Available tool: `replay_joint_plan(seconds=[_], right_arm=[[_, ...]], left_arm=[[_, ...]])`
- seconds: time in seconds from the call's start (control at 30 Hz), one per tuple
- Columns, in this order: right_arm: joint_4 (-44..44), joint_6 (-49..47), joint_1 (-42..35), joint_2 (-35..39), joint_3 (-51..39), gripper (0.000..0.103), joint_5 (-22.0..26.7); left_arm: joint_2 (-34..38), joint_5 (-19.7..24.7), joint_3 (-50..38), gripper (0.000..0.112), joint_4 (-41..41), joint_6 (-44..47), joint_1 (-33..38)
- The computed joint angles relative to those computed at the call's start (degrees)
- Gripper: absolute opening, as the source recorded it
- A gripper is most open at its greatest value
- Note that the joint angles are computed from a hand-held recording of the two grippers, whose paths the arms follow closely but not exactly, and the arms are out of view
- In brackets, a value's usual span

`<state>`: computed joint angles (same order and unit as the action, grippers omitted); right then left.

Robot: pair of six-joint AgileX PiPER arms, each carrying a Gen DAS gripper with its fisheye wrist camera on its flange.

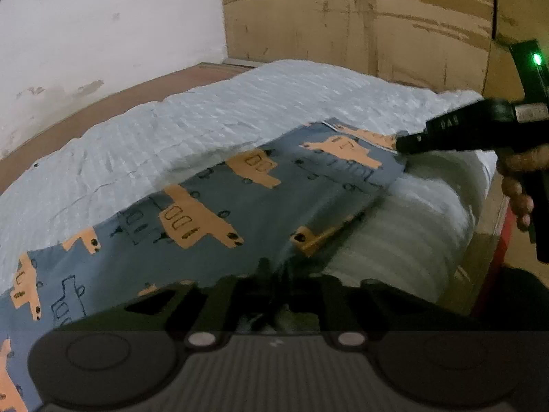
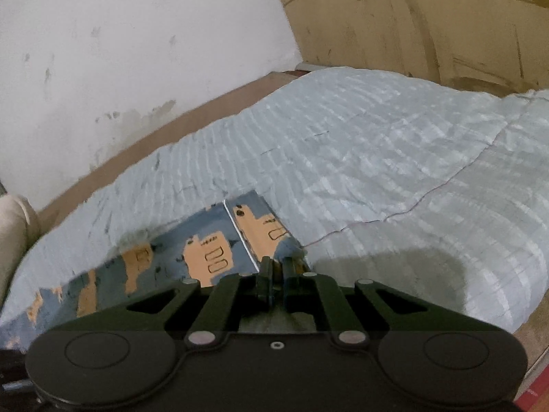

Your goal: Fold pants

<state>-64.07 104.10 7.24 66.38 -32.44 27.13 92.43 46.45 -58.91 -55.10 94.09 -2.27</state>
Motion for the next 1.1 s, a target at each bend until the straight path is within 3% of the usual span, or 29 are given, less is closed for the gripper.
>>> replay_joint_plan(seconds=[0.07,0.13,0.2,0.23,0.33,0.43,0.5,0.67,0.83,0.9,1.0,1.1], right_arm=[[0.17,-1.52,2.04,-0.06,-0.72,0.017,3.23],[0.83,-3.62,4.56,0.31,-1.98,0.034,7.88],[1.02,-4.93,7.11,0.82,-3.42,0.044,12.20],[1.05,-5.19,7.98,0.91,-4.03,0.052,13.44],[-0.26,-4.38,10.91,1.61,-5.99,0.075,16.03],[-3.57,-2.96,13.89,3.73,-8.81,0.093,14.92],[-5.87,-2.84,14.70,5.75,-10.87,0.099,10.75],[-5.30,-8.48,15.02,15.32,-19.90,0.102,-2.84],[18.89,-36.72,15.29,28.95,-33.55,0.102,-13.96],[28.43,-48.17,16.12,34.43,-39.53,0.102,-14.33],[43.25,-65.36,16.70,42.68,-50.94,0.101,-10.42],[53.31,-77.08,15.54,50.65,-62.94,0.091,-5.87]], left_arm=[[-0.53,0.13,-0.26,0.073,-0.20,-1.34,0.67],[-1.80,-0.09,0.19,0.078,-1.95,-2.16,1.75],[-2.74,0.17,-0.40,0.086,-2.97,-4.93,2.89],[-3.27,-0.41,-0.53,0.094,-3.43,-6.54,3.29],[-5.17,-2.71,-1.65,0.099,-4.71,-10.94,5.52],[-5.47,-3.42,-5.10,0.102,-3.70,-15.41,9.60],[-4.27,-1.65,-8.70,0.102,-2.72,-17.64,13.74],[0.20,-1.10,-17.02,0.103,1.45,-20.28,22.30],[7.92,-7.21,-23.39,0.103,6.47,-19.86,27.11],[12.00,-9.35,-26.46,0.103,9.08,-22.15,28.19],[17.29,-11.14,-30.57,0.103,12.21,-25.74,29.91],[22.72,-8.94,-37.17,0.102,15.14,-30.84,31.27]])
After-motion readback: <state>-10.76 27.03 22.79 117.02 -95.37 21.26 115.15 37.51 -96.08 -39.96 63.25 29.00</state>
